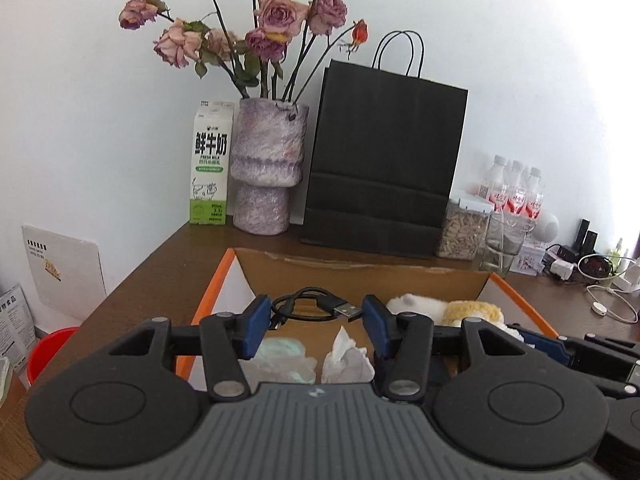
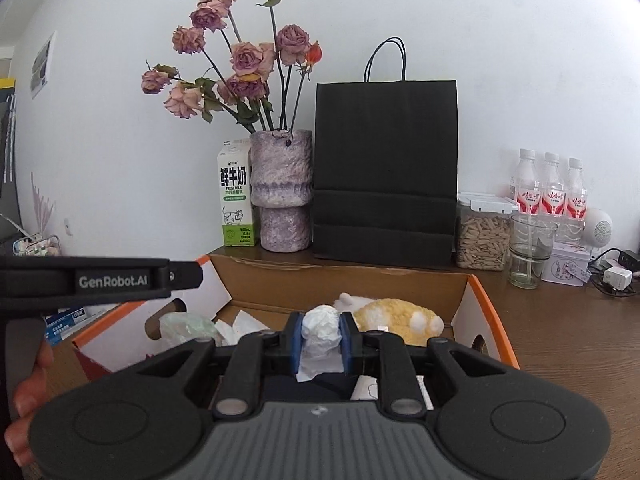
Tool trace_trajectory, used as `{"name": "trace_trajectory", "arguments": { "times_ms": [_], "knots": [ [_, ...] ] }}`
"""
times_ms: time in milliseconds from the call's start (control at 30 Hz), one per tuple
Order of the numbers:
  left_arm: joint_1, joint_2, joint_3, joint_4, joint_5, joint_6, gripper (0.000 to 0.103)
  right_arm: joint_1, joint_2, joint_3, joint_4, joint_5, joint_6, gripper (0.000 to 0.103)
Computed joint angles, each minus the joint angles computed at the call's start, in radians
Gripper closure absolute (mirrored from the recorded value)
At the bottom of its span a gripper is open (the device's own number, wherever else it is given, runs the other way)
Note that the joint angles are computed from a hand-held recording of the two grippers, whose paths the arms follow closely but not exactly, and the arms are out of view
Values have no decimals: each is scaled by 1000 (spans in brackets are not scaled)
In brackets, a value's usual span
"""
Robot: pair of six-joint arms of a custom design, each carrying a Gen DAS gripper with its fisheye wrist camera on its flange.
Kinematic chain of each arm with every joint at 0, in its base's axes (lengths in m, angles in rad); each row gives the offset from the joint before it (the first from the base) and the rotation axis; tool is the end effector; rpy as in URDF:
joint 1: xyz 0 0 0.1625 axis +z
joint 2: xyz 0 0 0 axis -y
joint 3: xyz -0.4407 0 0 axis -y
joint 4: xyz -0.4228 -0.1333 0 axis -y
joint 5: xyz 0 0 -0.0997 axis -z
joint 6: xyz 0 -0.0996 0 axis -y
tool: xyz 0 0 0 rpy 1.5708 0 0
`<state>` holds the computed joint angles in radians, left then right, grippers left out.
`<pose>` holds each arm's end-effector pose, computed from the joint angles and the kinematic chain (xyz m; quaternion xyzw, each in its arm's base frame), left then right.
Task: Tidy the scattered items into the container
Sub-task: 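Carry the tissue and cable over the box and open both grippers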
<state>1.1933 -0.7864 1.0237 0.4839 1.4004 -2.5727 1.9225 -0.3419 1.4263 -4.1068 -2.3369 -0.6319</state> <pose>-0.1295 -0.7341 0.2354 0.3825 0.8240 -0.4014 0.1164 0.3001 -0.6312 0.0269 0.1089 -0.7287 0.5706 0.3628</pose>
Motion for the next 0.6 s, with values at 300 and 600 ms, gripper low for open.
{"name": "trace_trajectory", "arguments": {
  "times_ms": [300,600],
  "knots": [
    [-3,-23,75,-65,-17,64,51,-10,6,7,2,-11,22,85],
    [-3,-21,77,-67,-23,70,51,-12,8,6,-1,-20,21,85]
  ]
}}
